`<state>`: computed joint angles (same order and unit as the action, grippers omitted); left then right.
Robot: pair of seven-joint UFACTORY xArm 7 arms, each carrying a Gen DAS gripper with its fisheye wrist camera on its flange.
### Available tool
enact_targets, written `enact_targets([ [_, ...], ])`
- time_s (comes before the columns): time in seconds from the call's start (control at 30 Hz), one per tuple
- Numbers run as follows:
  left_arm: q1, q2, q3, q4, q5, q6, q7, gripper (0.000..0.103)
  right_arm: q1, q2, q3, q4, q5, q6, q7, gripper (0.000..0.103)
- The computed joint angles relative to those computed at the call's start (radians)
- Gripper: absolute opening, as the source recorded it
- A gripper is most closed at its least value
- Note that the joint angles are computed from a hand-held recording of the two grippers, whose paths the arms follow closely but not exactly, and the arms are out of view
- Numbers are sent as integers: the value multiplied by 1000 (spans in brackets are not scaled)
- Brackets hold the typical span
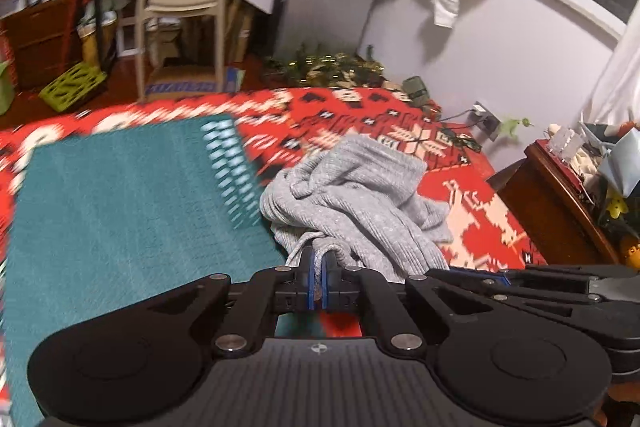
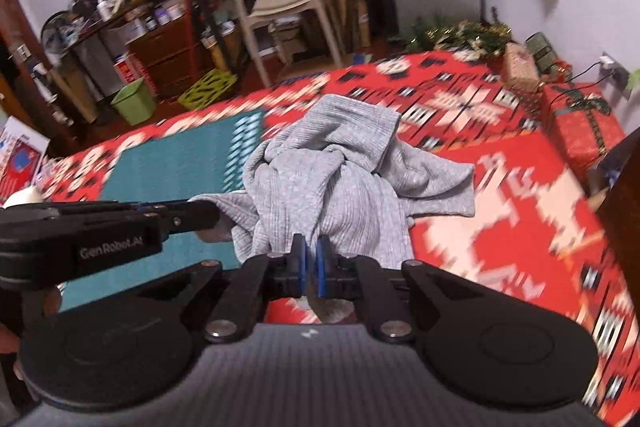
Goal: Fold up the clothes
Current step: 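Lift the grey sweater with both grippers and carry it onto the green mat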
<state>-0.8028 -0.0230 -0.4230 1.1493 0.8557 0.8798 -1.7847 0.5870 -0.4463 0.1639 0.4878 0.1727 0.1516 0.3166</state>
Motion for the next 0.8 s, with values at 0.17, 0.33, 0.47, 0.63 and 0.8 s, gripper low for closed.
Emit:
enact_targets([
  [0.17,-7,-167,-60,-143,-111,37,-91,3,56,-125,123,-29,-7,103,120,6],
  [0.33,-5,-313,-149,-242,-227,114,-143,3,131,-173,229,-12,-41,178,230,6],
  [0.47,-7,-420,-208,-289,-321,192,-142,3,171,-178,304,14,-73,212,337,6],
  [0.63,-4,-544,-265,-342,-431,263,-145,3,207,-148,368,65,-130,244,423,6],
  [0.8,18,-630,-311,-381,-520,292,-135,3,206,-98,419,105,-194,241,501,6],
])
